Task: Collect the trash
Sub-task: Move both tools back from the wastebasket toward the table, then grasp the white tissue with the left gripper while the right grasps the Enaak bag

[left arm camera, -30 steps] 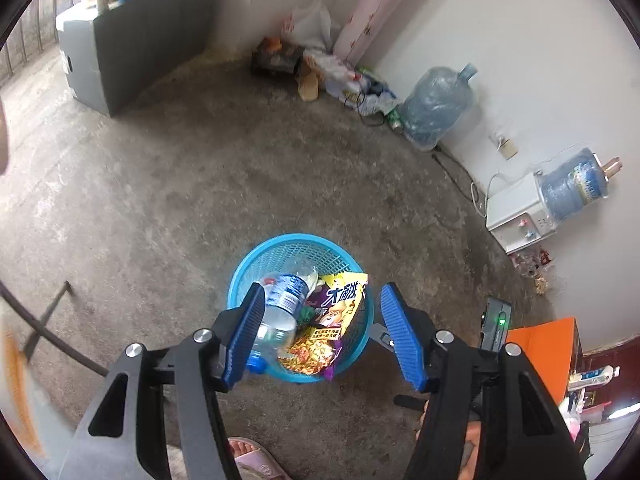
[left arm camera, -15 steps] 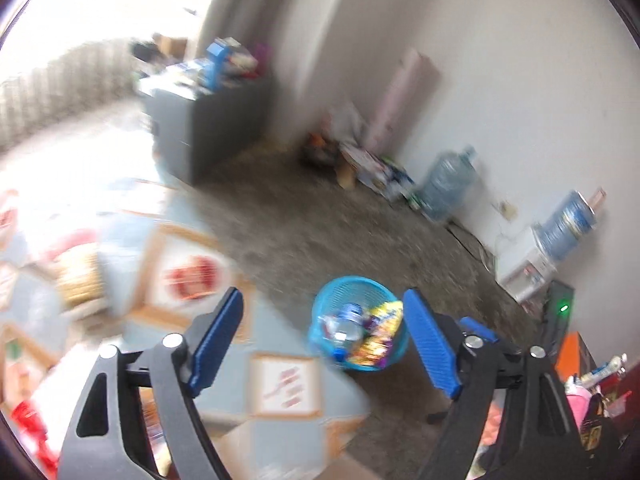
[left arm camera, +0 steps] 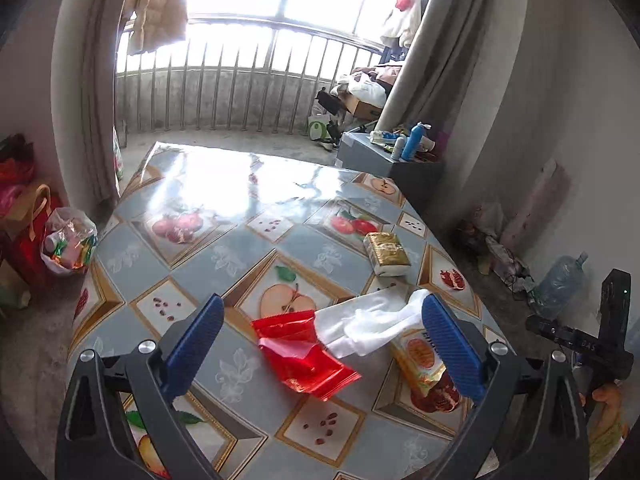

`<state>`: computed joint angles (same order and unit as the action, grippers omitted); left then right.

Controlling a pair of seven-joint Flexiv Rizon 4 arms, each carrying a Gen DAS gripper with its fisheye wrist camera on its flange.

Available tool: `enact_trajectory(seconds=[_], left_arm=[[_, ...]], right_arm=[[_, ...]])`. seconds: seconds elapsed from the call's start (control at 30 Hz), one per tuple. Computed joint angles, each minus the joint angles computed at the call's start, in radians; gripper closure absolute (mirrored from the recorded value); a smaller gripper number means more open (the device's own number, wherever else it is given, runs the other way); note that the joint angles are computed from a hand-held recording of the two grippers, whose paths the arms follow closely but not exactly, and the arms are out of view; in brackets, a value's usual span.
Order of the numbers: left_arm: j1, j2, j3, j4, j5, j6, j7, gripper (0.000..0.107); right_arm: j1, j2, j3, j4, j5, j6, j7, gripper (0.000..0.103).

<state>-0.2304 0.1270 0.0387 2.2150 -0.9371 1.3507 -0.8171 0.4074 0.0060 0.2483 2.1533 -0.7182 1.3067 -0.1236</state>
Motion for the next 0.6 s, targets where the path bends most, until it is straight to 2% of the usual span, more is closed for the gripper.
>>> enact_trajectory(seconds=[0.1, 0.23, 0.37, 0.6], left_arm=[[-0.035, 0.0, 0.015, 0.029, -0.163, 0.0, 0.139, 0.01], [-0.069, -0.033, -0.027, 0.019, -0.34, -0.039, 0.327, 0.01], [-0.068, -0.083, -0.07, -0.008, -0.342, -0.067, 0.422, 0.016], [-0.028, -0.191, -0.108, -0.067, -0.177, -0.089, 0.391, 0.038]], right_arm=[[0.038, -0.06, 0.013, -0.067, 0.073, -0.048, -0.081, 0.025], [0.087, -0.104, 0.022, -0.138, 0.167, -0.136, -0.179, 0.031], [0.115, -0.135, 0.021, -0.183, 0.238, -0.209, -0.259, 0.039], [0.137, -0.176, 0.016, -0.22, 0.33, -0.249, -0.341, 0.053]])
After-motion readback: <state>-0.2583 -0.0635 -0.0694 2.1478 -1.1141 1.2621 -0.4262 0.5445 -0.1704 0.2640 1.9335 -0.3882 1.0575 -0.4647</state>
